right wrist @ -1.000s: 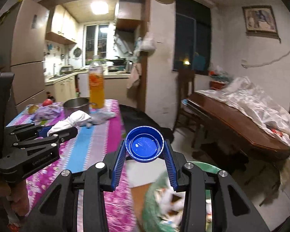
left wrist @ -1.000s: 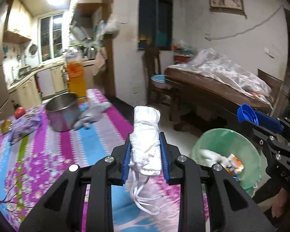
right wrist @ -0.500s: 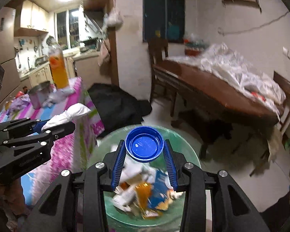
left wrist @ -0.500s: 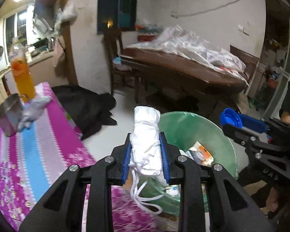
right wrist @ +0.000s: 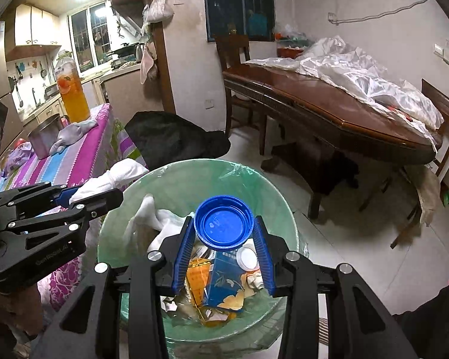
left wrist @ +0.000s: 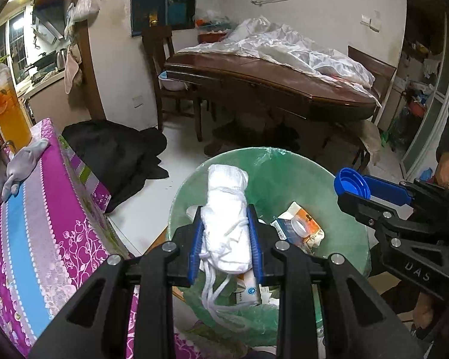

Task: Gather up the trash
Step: 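Carry the white mask and blue cap over the green bin, then open both tools over the green bin to drop mask and cap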

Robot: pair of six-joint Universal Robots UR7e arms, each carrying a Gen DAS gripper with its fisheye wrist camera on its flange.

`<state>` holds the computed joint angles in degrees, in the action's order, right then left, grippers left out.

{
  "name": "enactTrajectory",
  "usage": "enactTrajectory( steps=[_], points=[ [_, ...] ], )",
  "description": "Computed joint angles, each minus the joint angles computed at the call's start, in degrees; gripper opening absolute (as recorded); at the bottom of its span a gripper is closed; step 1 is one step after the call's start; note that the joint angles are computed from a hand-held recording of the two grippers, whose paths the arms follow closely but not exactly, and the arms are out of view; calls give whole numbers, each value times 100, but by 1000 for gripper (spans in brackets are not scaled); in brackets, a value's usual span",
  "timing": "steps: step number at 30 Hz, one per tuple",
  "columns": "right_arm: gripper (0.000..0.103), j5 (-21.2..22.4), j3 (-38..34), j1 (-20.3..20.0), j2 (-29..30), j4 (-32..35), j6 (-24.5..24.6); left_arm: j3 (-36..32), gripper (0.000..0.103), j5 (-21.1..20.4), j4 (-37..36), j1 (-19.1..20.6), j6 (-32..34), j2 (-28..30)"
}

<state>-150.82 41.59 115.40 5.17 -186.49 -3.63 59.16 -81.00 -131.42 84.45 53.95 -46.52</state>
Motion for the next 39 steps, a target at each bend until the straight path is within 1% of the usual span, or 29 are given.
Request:
enactTrajectory(
  steps=[7, 39],
  points=[
    [40, -19, -54, 11, 38, 36, 52, 90, 26, 45, -76, -25, -7, -24],
    [40, 1, -16, -5, 32, 42, 142, -52, 26, 133, -77, -13, -45, 107]
  ],
)
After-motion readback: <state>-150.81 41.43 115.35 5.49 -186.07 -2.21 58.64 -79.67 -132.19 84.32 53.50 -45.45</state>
